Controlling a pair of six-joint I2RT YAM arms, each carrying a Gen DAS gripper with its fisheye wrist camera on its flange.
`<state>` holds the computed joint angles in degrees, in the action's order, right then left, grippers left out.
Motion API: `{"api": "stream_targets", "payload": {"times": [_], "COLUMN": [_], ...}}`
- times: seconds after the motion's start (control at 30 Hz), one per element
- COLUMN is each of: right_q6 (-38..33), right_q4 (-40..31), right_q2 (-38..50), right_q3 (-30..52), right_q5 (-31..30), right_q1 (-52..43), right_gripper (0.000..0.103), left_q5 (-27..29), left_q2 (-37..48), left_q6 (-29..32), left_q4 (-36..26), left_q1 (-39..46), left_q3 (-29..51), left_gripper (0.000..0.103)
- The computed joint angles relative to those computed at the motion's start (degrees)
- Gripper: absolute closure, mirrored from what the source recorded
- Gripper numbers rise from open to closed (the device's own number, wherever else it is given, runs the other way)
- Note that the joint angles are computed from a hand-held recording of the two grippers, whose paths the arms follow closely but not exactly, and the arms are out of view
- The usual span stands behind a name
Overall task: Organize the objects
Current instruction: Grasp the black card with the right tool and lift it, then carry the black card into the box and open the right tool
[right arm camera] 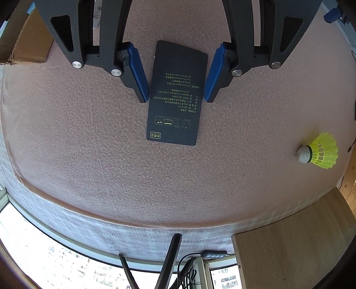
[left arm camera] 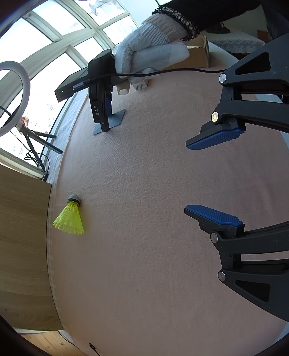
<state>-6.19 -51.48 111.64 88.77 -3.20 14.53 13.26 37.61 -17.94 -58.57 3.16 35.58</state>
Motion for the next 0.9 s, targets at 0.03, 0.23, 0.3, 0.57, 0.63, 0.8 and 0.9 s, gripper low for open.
{"api": "stream_targets", "payload": {"times": [0.03, 0.23, 0.3, 0.57, 0.63, 0.8, 0.9], "right_q6": [-0.18, -0.76, -1.06, -3.29, -4.07, -6.43, -8.24], "right_q4": [-0.15, -0.43, -0.65, -1.44, -1.82, -3.43, -4.79], "right_q2": [-0.01, -2.23, -3.78, -12.43, -14.75, -20.01, -23.33], "right_q3": [0.04, -1.92, -3.23, -8.10, -9.22, -12.04, -13.71], "right_q5": [-0.28, -1.99, -3.11, -6.34, -7.64, -10.36, -12.02], "right_q1": [-0.17, -1.16, -1.84, -4.77, -6.44, -11.59, -16.35], "right_gripper": [0.056, 0.057, 0.057, 0.057, 0.057, 0.057, 0.057], "left_q5": [0.15, 0.18, -0.09, -2.11, -2.74, -4.46, -5.14], "left_q2": [0.12, 1.31, 1.76, 4.67, 5.72, 8.93, 11.15], "left_q6": [0.21, 0.31, 0.02, -3.13, -4.15, -6.73, -7.78], "left_q4": [0.05, 1.16, 1.50, 4.40, 5.47, 8.16, 9.91], "left_q1": [0.22, -0.33, -1.16, -7.72, -10.00, -15.83, -18.76], "left_q3": [0.02, 0.16, 0.43, 1.63, 2.02, 3.39, 4.10], "left_gripper": [0.048, 0.048, 0.048, 0.048, 0.048, 0.048, 0.048]}}
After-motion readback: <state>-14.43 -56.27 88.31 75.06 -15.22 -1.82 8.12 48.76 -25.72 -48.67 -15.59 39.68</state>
